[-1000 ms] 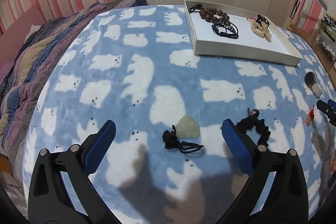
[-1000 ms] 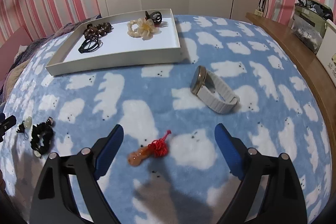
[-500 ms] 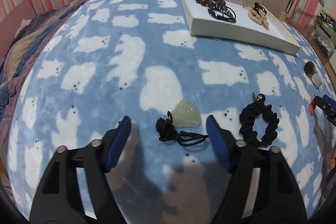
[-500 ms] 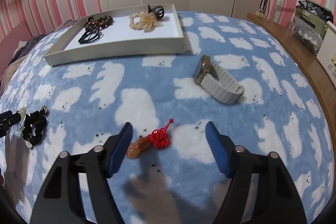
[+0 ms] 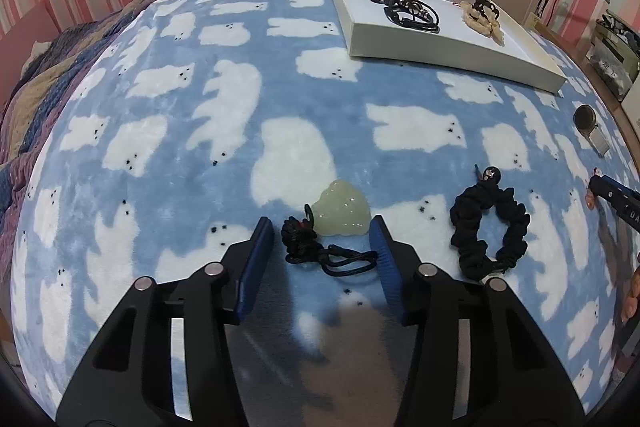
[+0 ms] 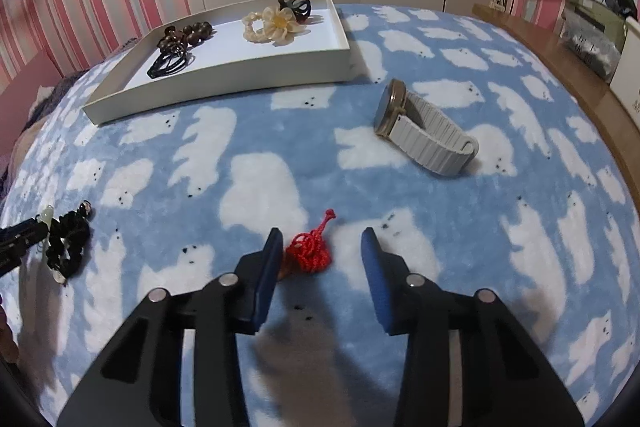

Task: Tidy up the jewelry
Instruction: 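Grasp the jade pendant's black cord with the left tool while the right tool grasps the red-knot gourd charm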

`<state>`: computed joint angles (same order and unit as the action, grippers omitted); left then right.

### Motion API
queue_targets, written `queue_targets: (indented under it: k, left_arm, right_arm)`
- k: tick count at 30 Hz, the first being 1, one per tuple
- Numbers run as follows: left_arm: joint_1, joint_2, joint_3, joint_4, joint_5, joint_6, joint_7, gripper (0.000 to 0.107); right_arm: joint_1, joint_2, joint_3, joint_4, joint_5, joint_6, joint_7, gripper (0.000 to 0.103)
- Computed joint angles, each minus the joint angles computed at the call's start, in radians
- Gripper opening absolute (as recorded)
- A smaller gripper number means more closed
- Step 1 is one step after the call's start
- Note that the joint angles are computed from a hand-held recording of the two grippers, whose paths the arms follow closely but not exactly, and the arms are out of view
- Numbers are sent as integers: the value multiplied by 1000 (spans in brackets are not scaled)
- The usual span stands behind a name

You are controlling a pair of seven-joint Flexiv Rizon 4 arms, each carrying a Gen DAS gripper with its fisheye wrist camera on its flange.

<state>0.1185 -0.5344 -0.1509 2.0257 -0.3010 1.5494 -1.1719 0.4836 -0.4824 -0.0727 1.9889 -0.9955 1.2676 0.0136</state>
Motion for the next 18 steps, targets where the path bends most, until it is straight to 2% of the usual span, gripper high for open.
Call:
queue_targets:
  k: [4,10,18]
  left_arm:
    - [0,-1,1,0,3,2,-1,47]
    - [5,-1,-5,1,4,3,2,46]
    - [9,0,-9,6,3,10,1,43]
  right_arm:
    - [-23,-15,16,-2,59,52,-9,32]
    - [10,-29,-6,-19,101,50,-54,15]
    - [39,-31,-27,-32,77,27,-84,11]
